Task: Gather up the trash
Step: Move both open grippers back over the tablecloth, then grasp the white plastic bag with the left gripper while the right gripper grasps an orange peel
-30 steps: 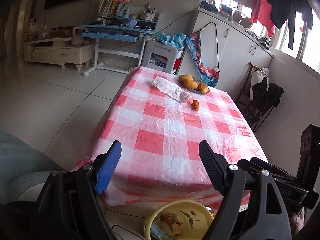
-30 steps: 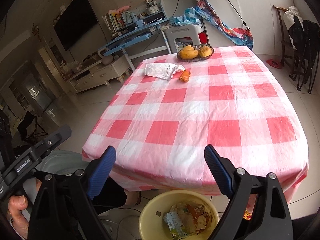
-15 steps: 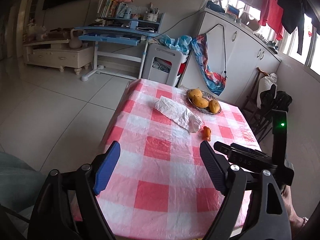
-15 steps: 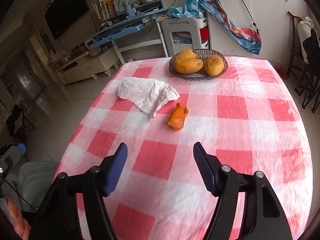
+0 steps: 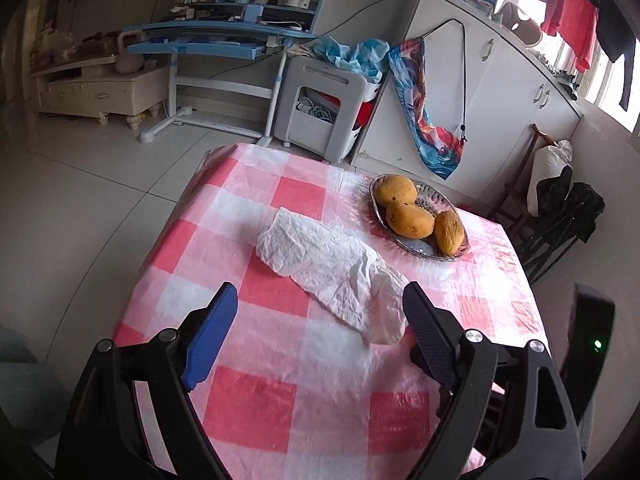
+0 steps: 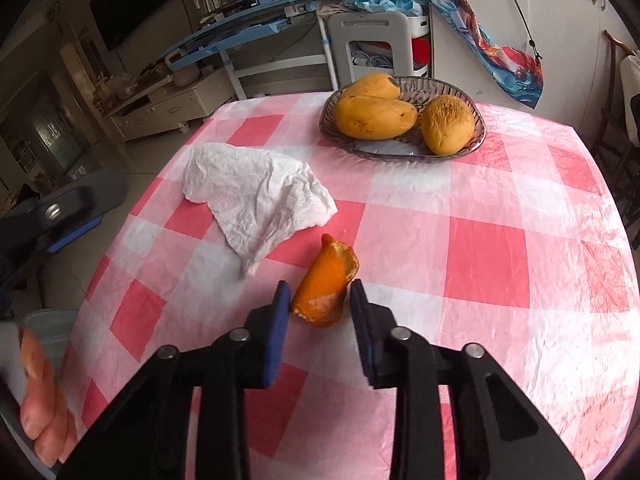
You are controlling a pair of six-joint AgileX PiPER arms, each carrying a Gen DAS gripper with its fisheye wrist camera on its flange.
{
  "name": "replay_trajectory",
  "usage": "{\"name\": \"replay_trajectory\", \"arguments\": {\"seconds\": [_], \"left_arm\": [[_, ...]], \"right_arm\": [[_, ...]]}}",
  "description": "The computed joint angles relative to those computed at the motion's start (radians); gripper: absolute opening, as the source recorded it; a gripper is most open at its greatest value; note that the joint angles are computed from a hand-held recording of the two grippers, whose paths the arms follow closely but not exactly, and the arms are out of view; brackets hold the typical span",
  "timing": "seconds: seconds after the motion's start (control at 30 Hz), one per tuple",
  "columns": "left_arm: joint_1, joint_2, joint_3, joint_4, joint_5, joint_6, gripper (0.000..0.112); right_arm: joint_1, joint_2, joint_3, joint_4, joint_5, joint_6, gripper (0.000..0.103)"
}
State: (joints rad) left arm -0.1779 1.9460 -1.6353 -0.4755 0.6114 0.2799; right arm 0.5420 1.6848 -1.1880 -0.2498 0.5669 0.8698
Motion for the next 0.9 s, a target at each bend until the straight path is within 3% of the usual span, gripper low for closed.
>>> {"name": "replay_trajectory", "arguments": {"seconds": [0.1, 0.23, 0.33, 0.47, 0.5, 0.57, 0.63, 0.7, 0.8, 0.9], "left_arm": [[-0.046, 0.11, -0.139, 0.093, 0.027, -0.092, 0.082], [-0.104, 0.267, -0.365, 0.215, 0.132, -0.185, 0.084], [-0.147, 0.349, -0.493, 0.301, 0.199, -0.226, 0.084], [-0.191, 0.464, -0.684, 0.416, 0.329, -0.258, 0.083], [-0.198, 0.465, -0.681, 0.436, 0.325, -0.259, 0.081], [-0.203, 0.433, -0.619, 0.454, 0.276, -0.249, 0.062], [-0.193, 0.392, -0.551, 0.432, 0.244, -0.212, 0.026], [-0.161, 0.359, -0.507, 0.356, 0.262, -0.155, 0.01], [-0.098, 0.263, -0.356, 0.228, 0.265, -0.054, 0.006], [-0.024, 0.11, -0.111, 0.103, 0.21, 0.08, 0.006]], "right_arm": [[-0.035, -0.022, 0.029, 0.091, -0.026, -0.089, 0.026], [-0.086, -0.042, 0.037, 0.269, -0.009, -0.268, 0.025], [-0.081, -0.045, 0.023, 0.261, 0.043, -0.296, 0.025], [-0.09, -0.055, 0.032, 0.297, 0.053, -0.341, 0.025], [-0.09, -0.058, 0.035, 0.299, 0.053, -0.344, 0.025], [-0.088, -0.064, 0.041, 0.301, 0.055, -0.349, 0.025], [-0.085, -0.067, 0.045, 0.302, 0.055, -0.35, 0.025], [-0.076, -0.075, 0.053, 0.292, 0.053, -0.34, 0.025], [-0.066, -0.09, 0.074, 0.275, 0.045, -0.325, 0.024], [-0.049, -0.119, 0.11, 0.271, 0.032, -0.295, 0.023]]}}
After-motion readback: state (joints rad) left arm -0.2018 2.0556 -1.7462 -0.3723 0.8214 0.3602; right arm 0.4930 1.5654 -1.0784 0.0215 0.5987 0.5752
